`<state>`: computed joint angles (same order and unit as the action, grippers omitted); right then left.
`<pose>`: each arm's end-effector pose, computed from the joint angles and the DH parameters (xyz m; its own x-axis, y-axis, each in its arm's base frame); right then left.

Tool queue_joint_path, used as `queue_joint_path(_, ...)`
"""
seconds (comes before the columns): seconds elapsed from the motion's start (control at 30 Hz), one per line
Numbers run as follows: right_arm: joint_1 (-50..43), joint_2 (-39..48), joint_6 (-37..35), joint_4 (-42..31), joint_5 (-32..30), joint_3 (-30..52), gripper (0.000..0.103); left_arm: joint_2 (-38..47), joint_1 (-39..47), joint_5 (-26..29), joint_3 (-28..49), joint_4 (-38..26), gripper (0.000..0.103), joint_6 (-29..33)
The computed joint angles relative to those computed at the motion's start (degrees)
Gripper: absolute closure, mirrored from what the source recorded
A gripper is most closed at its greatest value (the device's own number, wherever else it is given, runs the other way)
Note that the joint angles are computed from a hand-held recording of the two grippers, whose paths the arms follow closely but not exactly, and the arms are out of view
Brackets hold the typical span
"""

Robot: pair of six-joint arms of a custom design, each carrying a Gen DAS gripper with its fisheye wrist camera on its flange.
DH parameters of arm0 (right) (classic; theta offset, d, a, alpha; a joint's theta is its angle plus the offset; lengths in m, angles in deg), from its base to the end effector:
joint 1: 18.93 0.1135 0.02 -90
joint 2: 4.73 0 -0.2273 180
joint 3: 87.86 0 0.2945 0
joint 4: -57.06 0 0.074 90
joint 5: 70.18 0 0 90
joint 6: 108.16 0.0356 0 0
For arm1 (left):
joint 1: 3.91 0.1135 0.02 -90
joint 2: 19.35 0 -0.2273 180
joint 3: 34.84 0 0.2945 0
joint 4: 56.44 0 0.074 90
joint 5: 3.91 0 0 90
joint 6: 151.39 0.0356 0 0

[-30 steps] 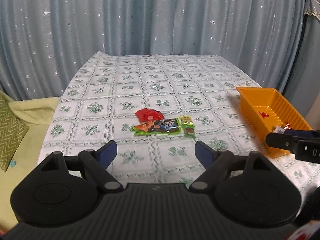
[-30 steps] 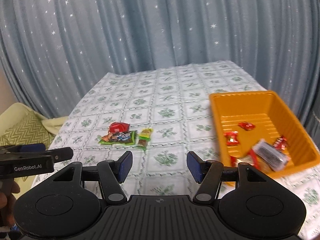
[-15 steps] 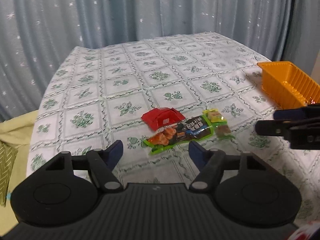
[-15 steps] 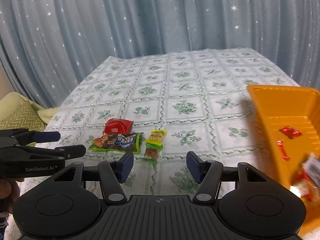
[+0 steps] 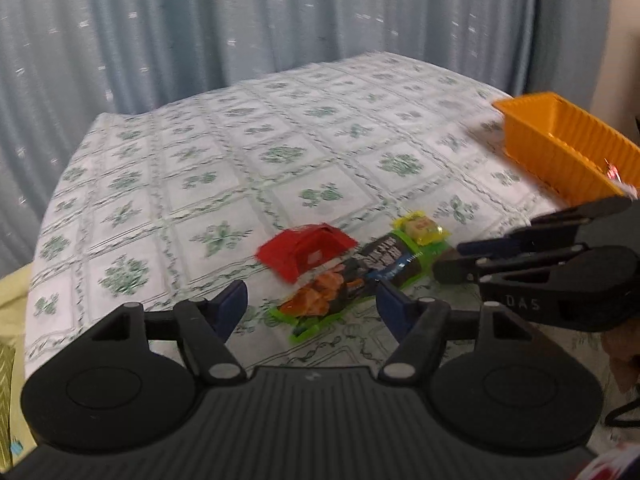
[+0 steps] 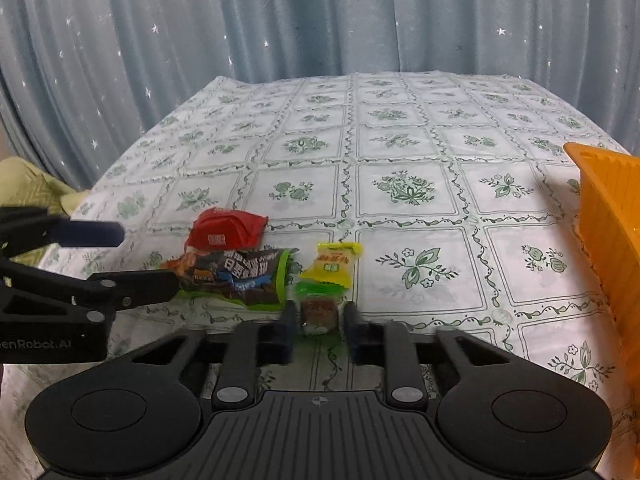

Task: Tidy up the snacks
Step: 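Grasp the dark green-topped snack bag with the left tool while the right tool grasps the green-wrapped snack, then carry the dark bag and green-wrapped snack in both tools over the orange tray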

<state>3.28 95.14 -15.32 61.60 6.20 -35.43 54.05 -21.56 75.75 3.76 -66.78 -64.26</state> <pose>0.3095 0.1354 0.0466 -0.6556 -0.2156 -0.7237 -0.4952 0.8463 0.1964 0.2628 -0.0769 0.0860 -0.6835 0.1658 -0.7109 0.1436 0.9854 0.0917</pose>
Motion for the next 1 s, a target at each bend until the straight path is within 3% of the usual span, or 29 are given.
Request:
queue_joint_path(0.2,-2.6,-2.9,-2.7,0.6,-1.1,-3.6,0.082,8.2,-0.2,2.4,5.1,1.6,0.038,6.4)
queue_joint_path(0.37,-6.4,-6.4,-3.9,-1.0,-3.5,-6.9,0.082,14.4,0.9,4.6,9.8,0.5,0.042,8.2)
queue_joint_path(0.53,-8.6,-9.0,-4.3,-2.3,-4.9,-9.1,0.082,15.0,0.4,5.7,12.4,-4.1,0.057,5.2)
queue_joint_path(0.63,-9.8,-11.0,-4.0,-3.5,-5.6,-10.5,0.082,12.6,-1.4,6.5,12.0,-7.6,0.060,1.6)
queue_joint_path(0.9,-12.1,-15.5,-4.4,-5.5,-7.2,-13.8,0.082,14.5,-4.7,0.9,12.2,-4.7,0.061,-5.7)
queue_joint_path(1.0,-12.3,-16.0,-4.2,-5.8,-7.2,-14.0,0.082,17.7,-5.8,-1.8,14.3,-5.0,0.075,-6.5)
